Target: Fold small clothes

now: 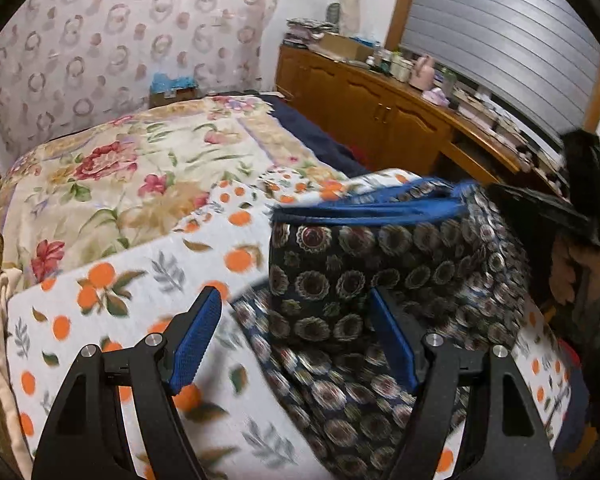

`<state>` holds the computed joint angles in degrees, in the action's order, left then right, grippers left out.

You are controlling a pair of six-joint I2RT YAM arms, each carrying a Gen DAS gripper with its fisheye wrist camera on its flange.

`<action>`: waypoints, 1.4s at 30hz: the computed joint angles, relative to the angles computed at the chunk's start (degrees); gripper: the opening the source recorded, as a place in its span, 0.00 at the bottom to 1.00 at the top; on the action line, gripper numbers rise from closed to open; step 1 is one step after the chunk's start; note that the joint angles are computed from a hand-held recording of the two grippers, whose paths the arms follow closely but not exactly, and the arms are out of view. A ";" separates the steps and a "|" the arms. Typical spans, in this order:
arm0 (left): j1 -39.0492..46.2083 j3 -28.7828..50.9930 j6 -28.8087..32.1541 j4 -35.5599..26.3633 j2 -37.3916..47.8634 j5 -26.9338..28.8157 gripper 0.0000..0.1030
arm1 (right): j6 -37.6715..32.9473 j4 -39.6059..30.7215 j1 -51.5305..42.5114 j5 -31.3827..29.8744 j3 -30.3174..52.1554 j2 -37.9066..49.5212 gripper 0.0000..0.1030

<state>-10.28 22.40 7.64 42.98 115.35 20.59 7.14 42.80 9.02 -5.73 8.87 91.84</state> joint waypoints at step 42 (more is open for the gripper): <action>7.89 0.21 1.75 -4.58 -0.46 10.00 0.07 | 4.59 -16.13 9.23 9.15 3.04 -5.19 0.69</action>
